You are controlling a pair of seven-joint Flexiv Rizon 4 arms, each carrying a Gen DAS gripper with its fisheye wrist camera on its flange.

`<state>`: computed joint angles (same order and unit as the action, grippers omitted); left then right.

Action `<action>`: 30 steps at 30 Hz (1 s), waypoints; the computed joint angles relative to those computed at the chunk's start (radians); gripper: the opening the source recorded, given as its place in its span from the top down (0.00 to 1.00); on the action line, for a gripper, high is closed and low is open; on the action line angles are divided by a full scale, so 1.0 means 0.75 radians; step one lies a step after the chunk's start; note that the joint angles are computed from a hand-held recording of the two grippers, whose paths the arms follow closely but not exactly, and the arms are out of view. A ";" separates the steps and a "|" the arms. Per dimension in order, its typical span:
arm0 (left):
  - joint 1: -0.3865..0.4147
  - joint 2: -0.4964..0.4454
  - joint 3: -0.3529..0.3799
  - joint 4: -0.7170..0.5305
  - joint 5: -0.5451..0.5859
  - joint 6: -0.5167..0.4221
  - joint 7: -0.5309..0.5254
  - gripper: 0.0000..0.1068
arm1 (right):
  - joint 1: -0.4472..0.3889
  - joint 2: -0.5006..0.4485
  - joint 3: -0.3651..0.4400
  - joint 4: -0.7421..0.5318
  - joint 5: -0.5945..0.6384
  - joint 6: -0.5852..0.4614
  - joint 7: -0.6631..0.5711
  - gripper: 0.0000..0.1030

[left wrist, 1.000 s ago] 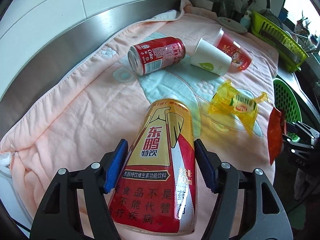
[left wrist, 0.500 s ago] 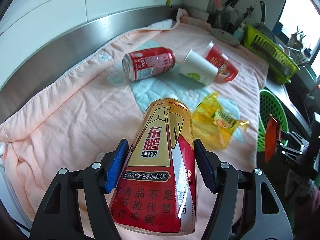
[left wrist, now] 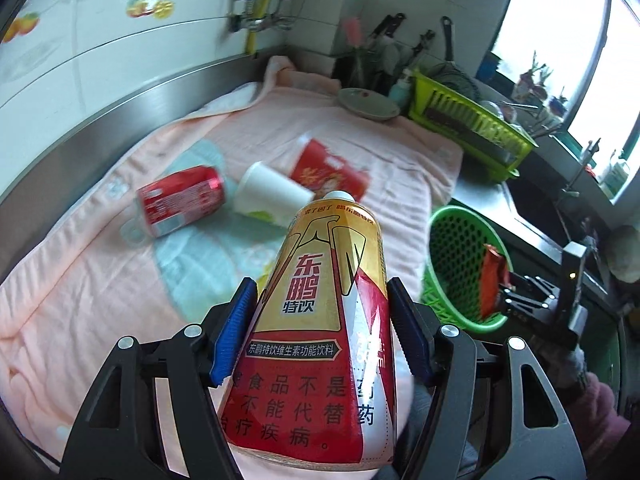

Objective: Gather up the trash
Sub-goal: 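Carry bottle and bag over the green basket and open both grippers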

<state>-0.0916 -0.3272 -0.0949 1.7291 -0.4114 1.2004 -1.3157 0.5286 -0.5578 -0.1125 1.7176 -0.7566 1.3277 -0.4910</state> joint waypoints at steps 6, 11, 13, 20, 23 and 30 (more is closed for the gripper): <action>-0.062 -0.150 -0.053 -0.219 0.026 -0.078 -0.029 0.39 | -0.041 -0.004 -0.044 0.054 -0.006 0.041 0.024 0.49; -0.130 -0.282 -0.071 -0.417 0.071 -0.160 -0.058 0.42 | -0.080 -0.021 -0.057 0.079 0.044 0.093 0.018 0.33; -0.160 -0.336 -0.066 -0.500 0.098 -0.202 -0.077 0.42 | -0.065 -0.019 -0.099 0.099 0.035 0.124 0.035 0.29; -0.245 -0.548 -0.078 -0.788 0.144 -0.346 -0.108 0.43 | -0.027 0.007 -0.196 0.178 0.050 0.239 0.079 0.24; -0.270 -0.621 -0.087 -0.880 0.145 -0.381 -0.110 0.43 | 0.026 0.026 -0.276 0.227 0.055 0.292 0.108 0.23; -0.346 -0.788 -0.051 -1.123 0.189 -0.467 -0.178 0.42 | 0.199 0.060 -0.491 0.334 0.113 0.419 0.101 0.21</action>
